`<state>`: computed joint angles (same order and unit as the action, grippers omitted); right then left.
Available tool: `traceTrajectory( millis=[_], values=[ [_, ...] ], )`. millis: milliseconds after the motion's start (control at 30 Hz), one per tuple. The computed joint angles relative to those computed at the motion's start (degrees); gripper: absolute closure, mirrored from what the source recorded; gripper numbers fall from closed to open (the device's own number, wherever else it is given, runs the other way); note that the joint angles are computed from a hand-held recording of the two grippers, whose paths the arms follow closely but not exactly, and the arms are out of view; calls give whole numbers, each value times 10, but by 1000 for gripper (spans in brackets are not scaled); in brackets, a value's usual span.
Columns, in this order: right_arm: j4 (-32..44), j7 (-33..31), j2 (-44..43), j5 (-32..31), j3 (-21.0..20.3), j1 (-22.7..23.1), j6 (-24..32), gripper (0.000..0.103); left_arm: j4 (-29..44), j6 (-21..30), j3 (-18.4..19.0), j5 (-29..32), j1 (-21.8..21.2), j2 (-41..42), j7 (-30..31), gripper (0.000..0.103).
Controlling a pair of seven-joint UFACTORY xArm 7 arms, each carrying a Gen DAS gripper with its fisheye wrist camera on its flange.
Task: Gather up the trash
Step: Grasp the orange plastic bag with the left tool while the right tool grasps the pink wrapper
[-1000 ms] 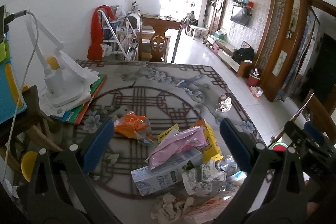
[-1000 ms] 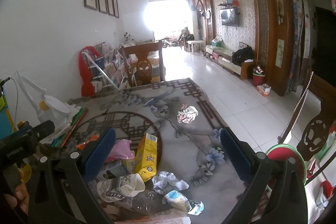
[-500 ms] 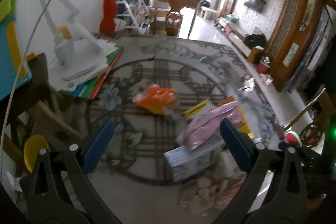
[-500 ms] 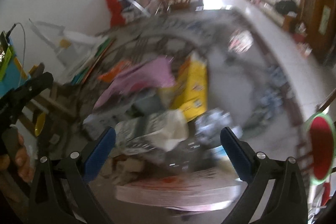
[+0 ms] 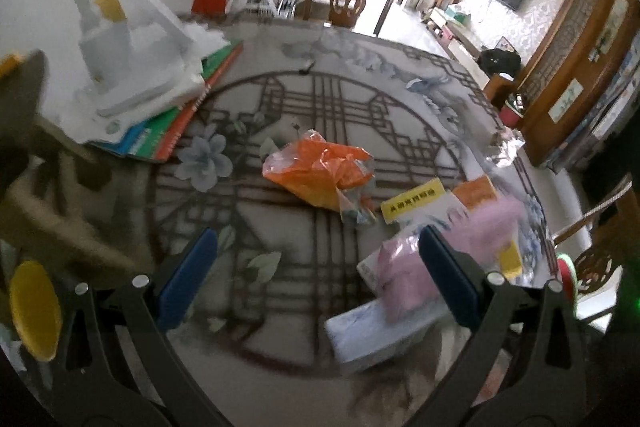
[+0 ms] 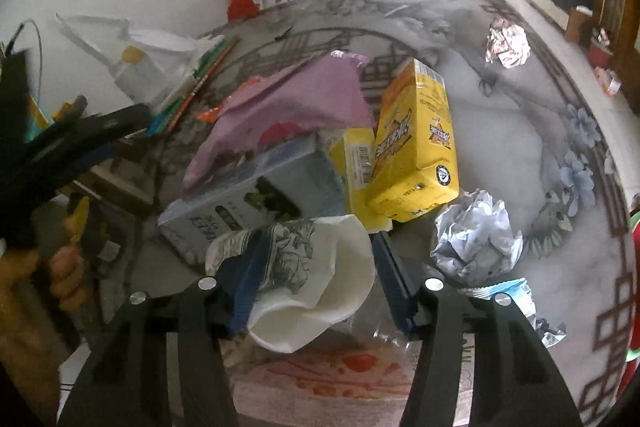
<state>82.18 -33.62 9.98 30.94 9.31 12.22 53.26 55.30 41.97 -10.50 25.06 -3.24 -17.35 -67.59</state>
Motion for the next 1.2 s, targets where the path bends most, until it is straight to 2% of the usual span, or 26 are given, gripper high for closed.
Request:
traceTrajectory(
  millis=[33, 100, 200, 233, 300, 400, 433, 467, 500, 567, 667, 767, 933, 1067, 1100, 1133, 1167, 1200],
  values=[
    [1, -2, -1, 9, -1, -4, 8, 71, 4, -12, 8, -9, 1, 13, 6, 4],
    [3, -2, -5, 19, -3, -10, 18, 71, 17, -40, 27, -29, 4, 47, 21, 4],
    [-13, -7, -24, 27, -8, -14, 13, 66, 53, -46, 46, -60, 4, 104, 52, 4],
    [-12, -7, -26, 29, -10, -15, 17, 47, 69, -47, 54, -81, 2, 127, 70, 4],
    [-13, -2, -34, 28, -13, -15, 20, 22, 103, -36, 68, -123, -1, 171, 105, 4],
    [-17, -12, -48, 14, -14, -12, 21, 18, 135, -19, 80, -206, -1, 214, 168, 8],
    [-17, -17, -51, 2, -14, -9, 21, 12, 139, -19, 81, -231, 0, 222, 188, 15],
    [-17, -21, -53, -9, -14, -6, 19, 10, 139, -27, 82, -255, 1, 226, 206, 30],
    [-16, -28, -55, -24, -13, -2, 18, 9, 138, -32, 83, -272, 1, 229, 217, 35],
    [-12, -44, -53, -37, -13, 1, 17, 9, 131, -48, 85, -274, -3, 227, 220, 37],
    [11, -55, -38, -24, -12, 3, 18, 9, 100, -82, 86, -285, -4, 201, 227, 39],
    [52, -62, -8, -29, -3, 11, 7, 9, 65, -105, 84, -222, -10, 152, 184, 39],
    [140, -74, 63, -81, 19, 41, 24, 9, 19, -93, 51, -101, -1, 59, 110, 39],
    [180, -65, 109, -135, 20, 61, 43, 13, 3, -71, 28, -64, 6, 14, 93, 38],
    [191, -61, 122, -142, 20, 63, 58, 17, -1, -68, 27, -64, 6, 6, 96, 38],
    [191, -61, 125, -146, 20, 62, 63, 30, -5, -65, 24, -64, 6, -2, 97, 38],
    [190, -60, 128, -153, 19, 64, 66, 38, -8, -64, 22, -64, 7, -5, 95, 38],
    [189, -59, 129, -154, 20, 62, 67, 53, -13, -63, 20, -65, 8, -10, 93, 38]
  ],
)
